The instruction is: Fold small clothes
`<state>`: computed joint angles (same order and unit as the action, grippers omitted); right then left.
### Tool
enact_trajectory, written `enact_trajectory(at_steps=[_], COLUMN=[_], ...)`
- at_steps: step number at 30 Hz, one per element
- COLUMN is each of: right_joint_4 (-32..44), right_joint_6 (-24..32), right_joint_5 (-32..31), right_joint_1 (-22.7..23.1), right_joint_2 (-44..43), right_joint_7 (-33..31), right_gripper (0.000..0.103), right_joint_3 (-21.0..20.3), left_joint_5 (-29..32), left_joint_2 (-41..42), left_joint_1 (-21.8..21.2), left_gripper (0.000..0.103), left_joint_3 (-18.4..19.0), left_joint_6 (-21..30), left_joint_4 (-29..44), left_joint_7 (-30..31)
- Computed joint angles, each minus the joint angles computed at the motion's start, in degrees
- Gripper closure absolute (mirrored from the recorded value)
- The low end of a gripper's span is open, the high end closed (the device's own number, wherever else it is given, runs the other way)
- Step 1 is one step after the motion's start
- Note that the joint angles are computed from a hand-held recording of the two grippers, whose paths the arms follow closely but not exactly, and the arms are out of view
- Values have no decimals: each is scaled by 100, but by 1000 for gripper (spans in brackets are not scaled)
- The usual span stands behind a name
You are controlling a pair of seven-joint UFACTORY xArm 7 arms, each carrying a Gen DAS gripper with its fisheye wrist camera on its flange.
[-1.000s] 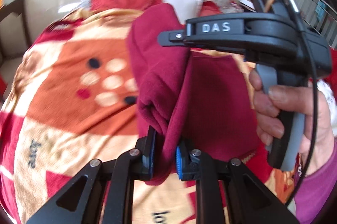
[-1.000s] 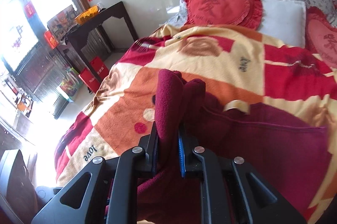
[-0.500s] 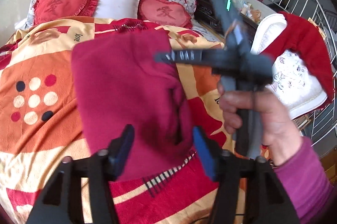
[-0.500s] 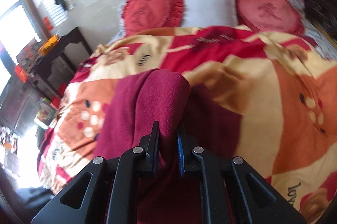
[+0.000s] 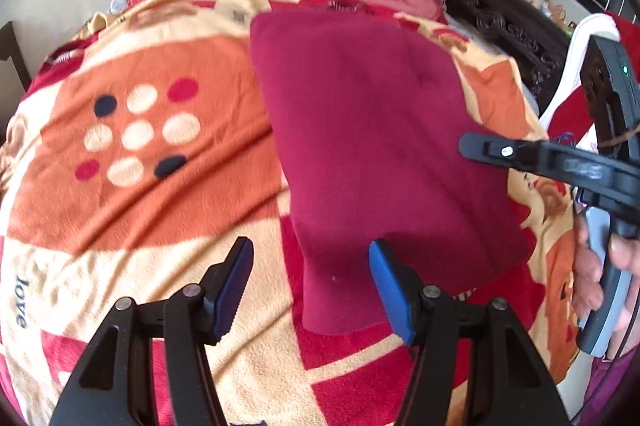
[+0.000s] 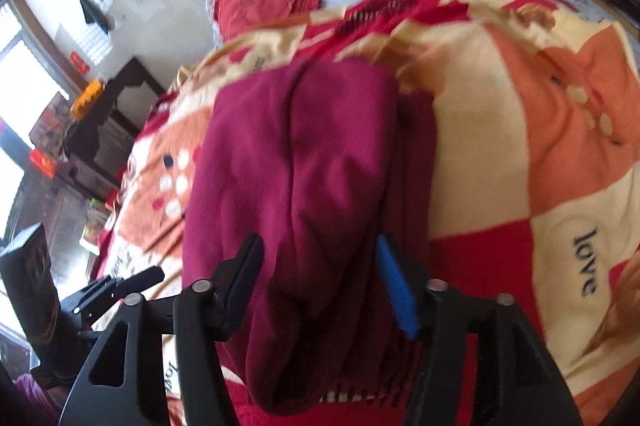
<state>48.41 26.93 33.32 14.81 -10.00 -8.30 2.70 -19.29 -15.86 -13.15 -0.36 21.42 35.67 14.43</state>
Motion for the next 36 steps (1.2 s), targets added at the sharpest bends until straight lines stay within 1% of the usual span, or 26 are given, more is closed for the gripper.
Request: enact_trajectory(at_steps=[1,2,3,4,7,8,9,12,14,16,17,18,19,20,22,23,24,25,26,27,29,30,32,33,34,36], right_joint_4=[-37,-143,-245,-325,-506,-540,-621,-651,-616,-567,-517,-378,-276,-116,275,424,574,638,623,603,496,451,515,549,533,447], right_joint_6=[-74,-276,-459,-502,-506,-488,-542,-564,-678,-912,-1009,-1012,-984,-944,-751,-636,-496,-511,-613,-710,-938,-1020,-972,-914,-938,-1064], right_joint_5=[-203,-310,-273,-415,-1306,-1418,-1290,-714,-789,-995,-1209,-1623,-1877,-1969,-1852,-1834,-1910,-1971,-2094,-2044,-2019,-2204,-2631,-2826,-2781,-2527], right_joint_1=[-36,-48,-22,-50,-242,-321,-164,74,53,-9,-105,-345,-438,-443,-363,-356,-370,-380,-393,-400,-415,-455,-521,-655,-549,-537], right_joint_2=[11,-54,-124,-200,-161,-113,-135,-311,-416,-404,-349,-214,-108,61,479,626,771,856,859,834,710,668,768,865,953,896], right_joint_7=[139,234,172,284,966,1028,990,576,634,803,1051,1539,1861,2008,1974,1934,1970,2008,2080,1963,1844,1964,2301,2450,2453,2269], right_gripper=[103,102,103,103,103,103,103,102,94,80,76,71,70,70,70,70,81,92,96,103,103,103,103,103,103,103], right_joint_3=[65,111,78,93,278,350,182,-81,-41,26,96,264,332,314,205,187,190,203,215,211,201,198,213,318,206,203], left_joint_5=[0,9,-2,-14,16,5,30,104,151,56,29,23,41,63,96,100,96,97,77,40,-72,-145,-174,-161,-120,-93], left_joint_2=[9,12,7,27,152,184,181,159,167,199,206,212,216,221,231,237,248,257,274,288,326,354,394,407,407,379], left_joint_1=[-10,-12,-30,-55,-78,-83,-62,-40,-42,-92,-97,-95,-85,-76,-62,-61,-60,-56,-58,-69,-100,-126,-123,-115,-92,-71], left_gripper=[40,40,39,39,38,38,38,38,38,38,38,38,38,38,37,37,37,36,36,34,33,31,30,30,30,30], left_joint_3=[-3,-16,-12,-4,-18,-15,-41,-91,-108,-49,-41,-44,-57,-65,-86,-86,-82,-84,-72,-60,-29,-19,-44,-67,-95,-104], left_joint_6=[-24,-55,-96,-120,-146,-128,-172,-300,-335,-281,-266,-266,-272,-276,-281,-273,-264,-272,-264,-257,-260,-280,-291,-272,-262,-244], left_joint_4=[-36,-65,-103,-110,-58,-38,-65,-111,-111,-64,-52,-46,-43,-39,-30,-22,-10,-3,15,26,52,64,90,106,115,113], left_joint_7=[14,5,29,69,126,148,121,58,3,39,38,36,27,26,-1,-8,-11,-21,-13,4,66,114,134,120,82,72])
